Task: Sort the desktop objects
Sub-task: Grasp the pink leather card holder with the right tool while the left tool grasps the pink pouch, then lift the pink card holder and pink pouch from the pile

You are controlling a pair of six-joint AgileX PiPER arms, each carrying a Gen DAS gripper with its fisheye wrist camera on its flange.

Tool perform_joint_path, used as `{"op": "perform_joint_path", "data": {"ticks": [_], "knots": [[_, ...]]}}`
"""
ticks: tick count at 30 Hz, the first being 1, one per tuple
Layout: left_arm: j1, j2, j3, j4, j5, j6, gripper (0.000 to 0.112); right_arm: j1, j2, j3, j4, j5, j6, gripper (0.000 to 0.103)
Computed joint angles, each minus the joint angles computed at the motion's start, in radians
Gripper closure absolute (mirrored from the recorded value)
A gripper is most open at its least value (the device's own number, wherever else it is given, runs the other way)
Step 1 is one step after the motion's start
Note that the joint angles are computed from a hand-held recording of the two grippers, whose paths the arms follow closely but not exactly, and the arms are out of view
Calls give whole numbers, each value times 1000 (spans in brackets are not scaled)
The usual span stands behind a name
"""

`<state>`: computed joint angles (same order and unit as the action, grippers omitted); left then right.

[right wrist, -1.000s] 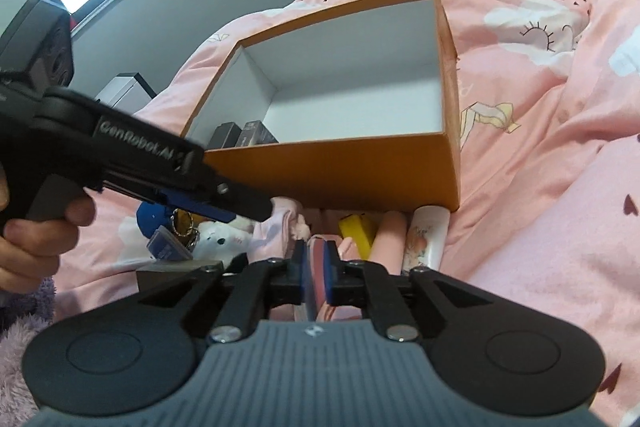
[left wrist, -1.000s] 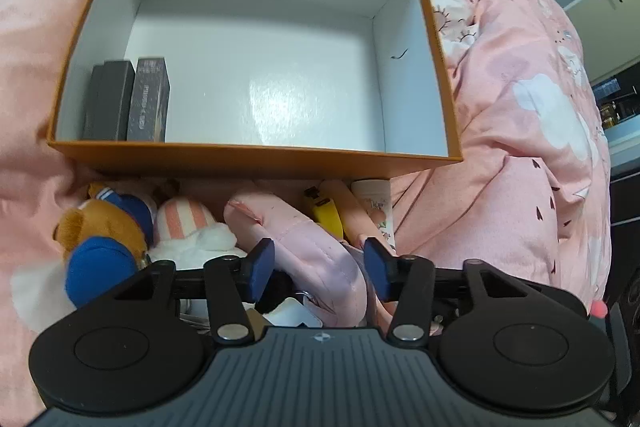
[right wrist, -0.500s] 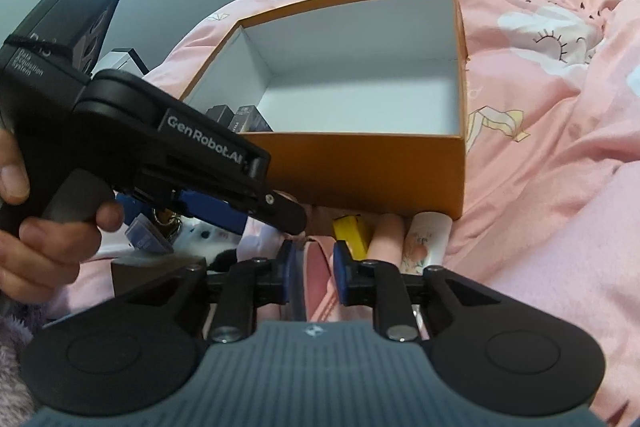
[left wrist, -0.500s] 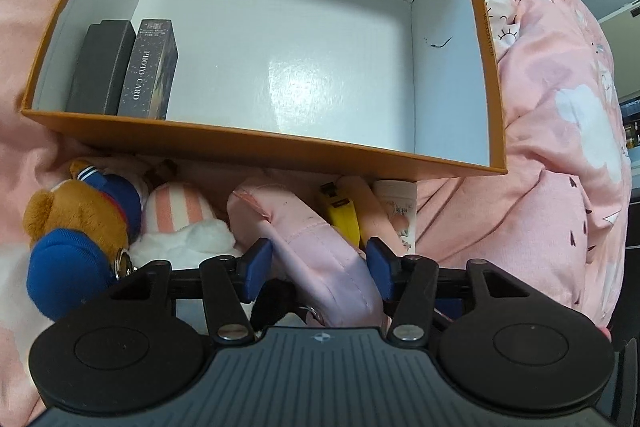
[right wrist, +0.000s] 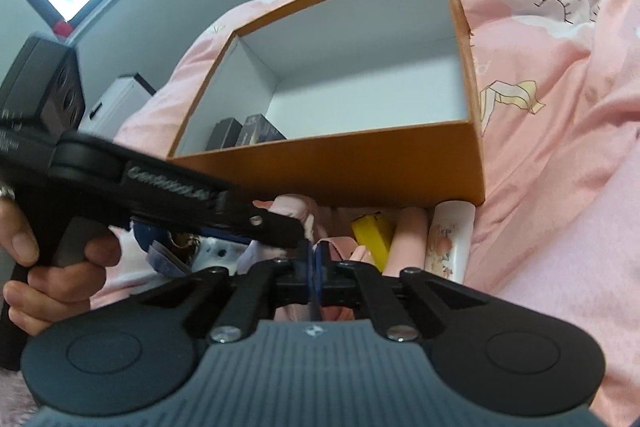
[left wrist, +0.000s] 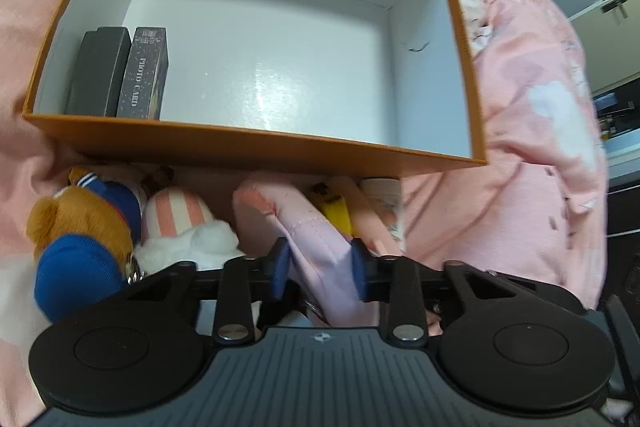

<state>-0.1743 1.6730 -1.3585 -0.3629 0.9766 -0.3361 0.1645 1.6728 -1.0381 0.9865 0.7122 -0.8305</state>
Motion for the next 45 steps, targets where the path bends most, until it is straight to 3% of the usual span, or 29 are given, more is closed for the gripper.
{"op": "perform_joint_path", "data": {"ticks": [4, 15, 18, 22, 26, 29, 33, 38, 40, 42, 45], "knots": [[20, -51, 9, -24, 14, 46, 86, -21, -36, 7, 21, 17, -3, 102], [60, -165, -84, -93, 98, 161, 87, -104, -168, -24, 83, 102, -35, 102], [72, -159, -106, -130, 121, 191, 87, -116, -199, -30, 80, 81, -41, 103], [55, -139, -74, -149, 86, 205, 87, -101, -198, -31, -19, 30, 37, 103], [34, -109, -36, -181, 54, 231, 88, -115, -166, -9, -110, 31, 121, 102], [10, -87, -18, -191, 28, 242, 88, -150, -149, 6, -106, 94, 107, 102], [-19, -47, -32, -187, 32, 246, 88, -139, -134, -18, -215, 150, 160, 101], [-44, -36, -34, -151, 5, 232, 88, -179, -80, -90, -228, 233, 237, 92], [-51, -30, -37, -153, -2, 244, 88, -198, -69, -108, -219, 229, 291, 75], [-57, -28, -34, -164, -11, 267, 88, -207, -46, -132, -224, 216, 363, 67], [-73, -25, -38, -169, -19, 291, 88, -200, 5, -174, -251, 218, 472, 66]]}}
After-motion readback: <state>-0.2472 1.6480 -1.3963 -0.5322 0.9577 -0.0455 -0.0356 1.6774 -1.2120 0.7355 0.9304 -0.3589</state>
